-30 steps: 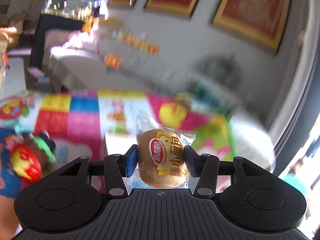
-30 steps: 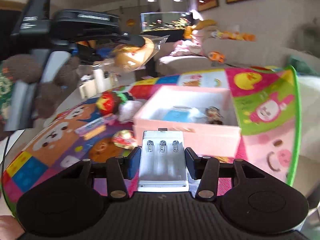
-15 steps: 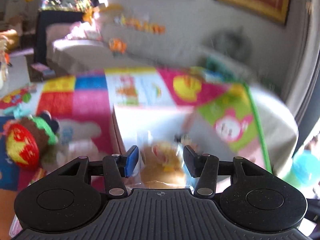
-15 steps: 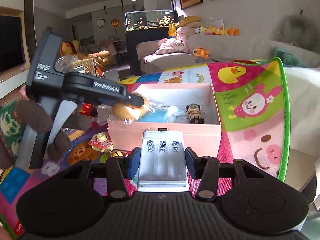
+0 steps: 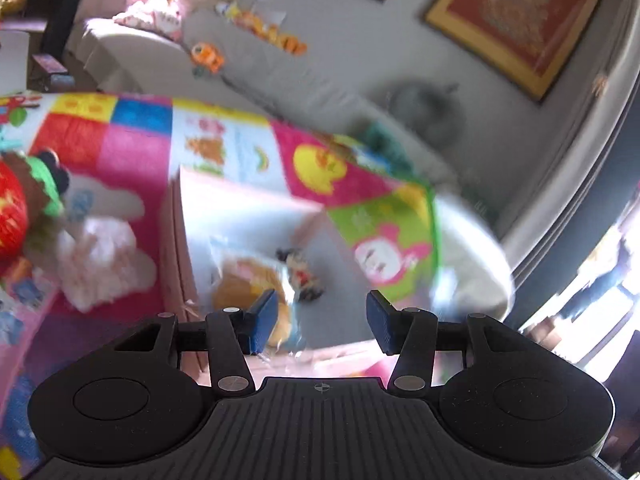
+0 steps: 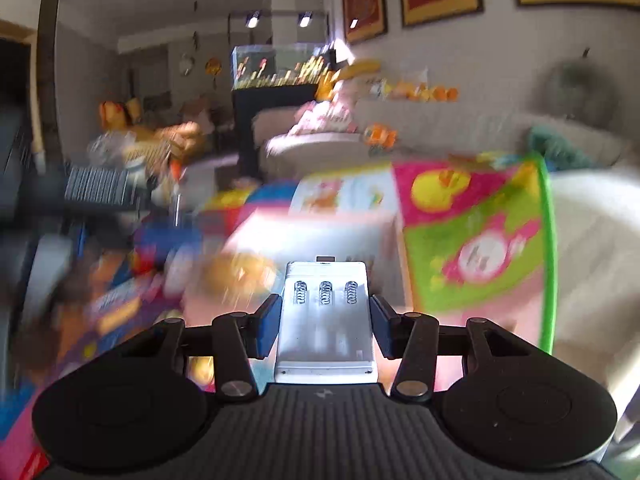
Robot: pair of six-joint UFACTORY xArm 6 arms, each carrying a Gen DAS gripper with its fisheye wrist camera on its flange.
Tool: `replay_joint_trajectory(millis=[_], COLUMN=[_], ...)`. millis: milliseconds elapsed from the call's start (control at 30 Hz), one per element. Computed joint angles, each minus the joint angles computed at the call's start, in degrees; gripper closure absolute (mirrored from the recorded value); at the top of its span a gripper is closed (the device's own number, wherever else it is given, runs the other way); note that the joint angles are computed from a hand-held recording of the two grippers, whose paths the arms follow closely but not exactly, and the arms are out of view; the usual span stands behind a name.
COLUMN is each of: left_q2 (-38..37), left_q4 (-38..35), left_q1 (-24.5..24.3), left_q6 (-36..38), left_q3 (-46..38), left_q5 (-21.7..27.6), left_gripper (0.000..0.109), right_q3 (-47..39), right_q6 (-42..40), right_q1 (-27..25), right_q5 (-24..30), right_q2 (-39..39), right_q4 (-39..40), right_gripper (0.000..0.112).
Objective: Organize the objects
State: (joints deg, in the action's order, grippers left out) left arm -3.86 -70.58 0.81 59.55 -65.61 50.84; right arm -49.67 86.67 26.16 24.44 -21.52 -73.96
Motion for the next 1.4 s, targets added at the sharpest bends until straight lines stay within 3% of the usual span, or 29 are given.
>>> replay_joint_trajectory(millis=[67,133,200,233,300,400,567,700,867,933,1033,1167,1233,1333,1400], left_q2=[0.88,1.30,0.24,-1.14,-4.69,-7.18,-4.29,-0.51,9.74,17.47,28.57,40.46,46.47,51.37,49.61], left_q4=[-1.99,-3.15,-5.53,-6.62,-10.12,-10.93,-3.20,-2.19,-3.48,1.49,17.20,28.73,37.59,42.36,43.25], left_q1=[-1.89,-1.56,1.00,2.31,5.94,11.03,14.64,14.94,12.49,10.63,9.24,9.63,9.63,9.22,8.32], left_q6=[2.22,0.93,2.64,4.56,10.32,14.15,10.05,4.00,-4.95,-9.10,-24.64,-39.30,-47.54,-49.83,-47.31], left_q3=[0.44,0.01,0.65,1.67,4.64,6.55,4.90,1.86,-11.40,-20.83,-33.64,-48.32,-57.23,-65.02,-61.88], left_q5=[-3.71,-3.70,-0.54,-0.41,-0.60,-2.69,-8.29,-12.12,-15.51,-18.40,-20.93,-17.69,-13.14,-6.17,-7.78], left_gripper=[0.062,0.065,0.065,0.065,0.065,0.065,0.065,0.065,0.065,0.065,0.065,0.065,0.065,0.066,0.067], right_q3=[-3.91,-7.19,-8.96,-9.55,-9.37,-6.39,-3.81,-4.16,-6.68,-7.44,-7.61,-6.93,-6.45,-6.32,-6.87], right_q6=[0.61,-1.56,-6.78,-6.80,-5.85,-3.40,-7.10,-10.89,-14.52,-15.48,-17.63,-20.09,-20.95,-20.74,-20.54], right_q1=[-2.01,-4.18,-6.70,-6.87,-6.99,-7.73,-5.35,-3.16,-0.36,0.67,1.86,3.32,3.72,3.81,3.25], right_q5=[-0.81,-2.88,-6.79,-5.85,-4.54,-6.70,-5.56,-6.38,-6.50,-6.27,-6.09,-3.47,-2.34,-1.09,-1.24], right_q2=[2.75,5.54,7.92,8.58,8.68,7.18,7.21,8.46,10.26,10.61,10.25,8.50,7.57,7.26,8.22], right_q4=[-0.64,1.26,6.56,7.17,6.35,5.72,8.61,11.22,13.52,13.69,14.95,16.11,16.20,14.74,14.87], right_gripper=[0.065,0.065,0.062,0.057,0.057,0.049,0.049,0.045,0.040,0.038,0.037,0.036,0.034,0.033,0.033])
